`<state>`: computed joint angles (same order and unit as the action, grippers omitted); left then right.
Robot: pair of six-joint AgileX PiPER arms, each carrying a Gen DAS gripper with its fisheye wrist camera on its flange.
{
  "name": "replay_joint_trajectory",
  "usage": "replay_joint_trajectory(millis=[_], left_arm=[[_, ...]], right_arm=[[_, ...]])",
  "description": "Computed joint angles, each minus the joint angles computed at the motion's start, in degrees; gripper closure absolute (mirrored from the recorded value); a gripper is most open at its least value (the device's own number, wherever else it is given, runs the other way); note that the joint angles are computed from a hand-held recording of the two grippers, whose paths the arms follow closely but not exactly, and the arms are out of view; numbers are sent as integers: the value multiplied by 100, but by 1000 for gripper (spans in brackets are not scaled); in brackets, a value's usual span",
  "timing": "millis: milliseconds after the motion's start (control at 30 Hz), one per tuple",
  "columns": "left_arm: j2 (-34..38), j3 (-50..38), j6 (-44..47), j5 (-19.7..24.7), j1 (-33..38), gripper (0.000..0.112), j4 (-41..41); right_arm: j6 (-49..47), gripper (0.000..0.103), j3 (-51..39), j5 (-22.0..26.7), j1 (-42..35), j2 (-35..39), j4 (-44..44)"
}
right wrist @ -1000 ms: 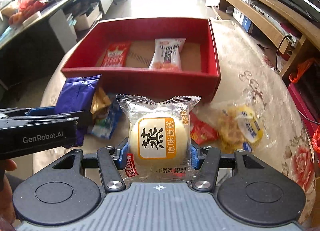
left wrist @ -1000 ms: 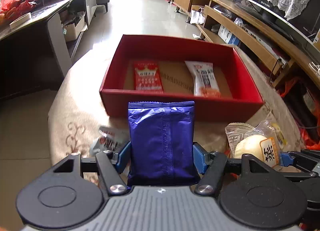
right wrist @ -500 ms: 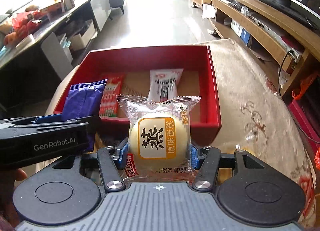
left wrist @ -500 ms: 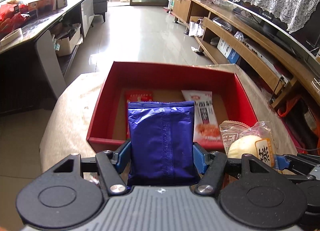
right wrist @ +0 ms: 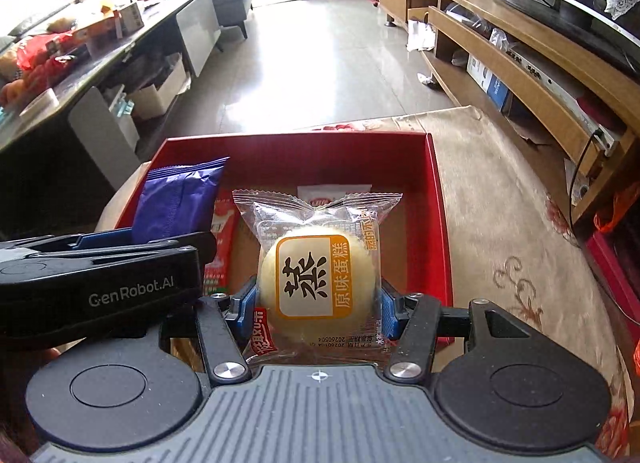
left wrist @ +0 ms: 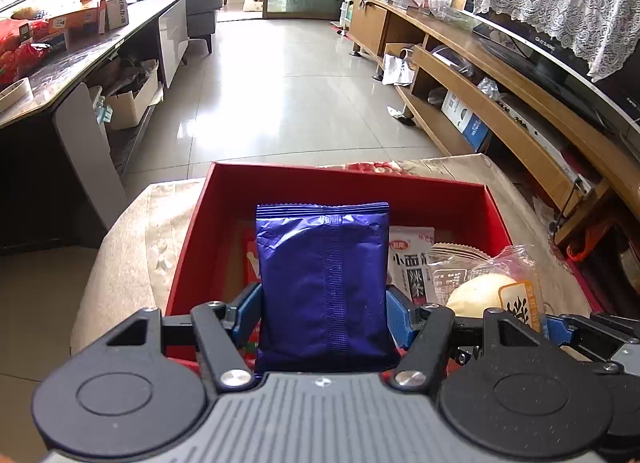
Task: Organize snacks
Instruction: 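Carry the bun and the blue packet toward the red box with both tools, then lower the bun and the blue packet into the red box with both tools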
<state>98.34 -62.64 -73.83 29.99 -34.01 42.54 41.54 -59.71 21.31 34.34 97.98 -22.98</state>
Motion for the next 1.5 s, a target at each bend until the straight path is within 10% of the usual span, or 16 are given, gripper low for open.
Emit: replay_joint_trajectory(millis=[1500], left_arm=[[1011, -745, 461, 441, 234, 53, -338]], right_arm=[[-26, 40, -889, 217, -268, 1100, -46]])
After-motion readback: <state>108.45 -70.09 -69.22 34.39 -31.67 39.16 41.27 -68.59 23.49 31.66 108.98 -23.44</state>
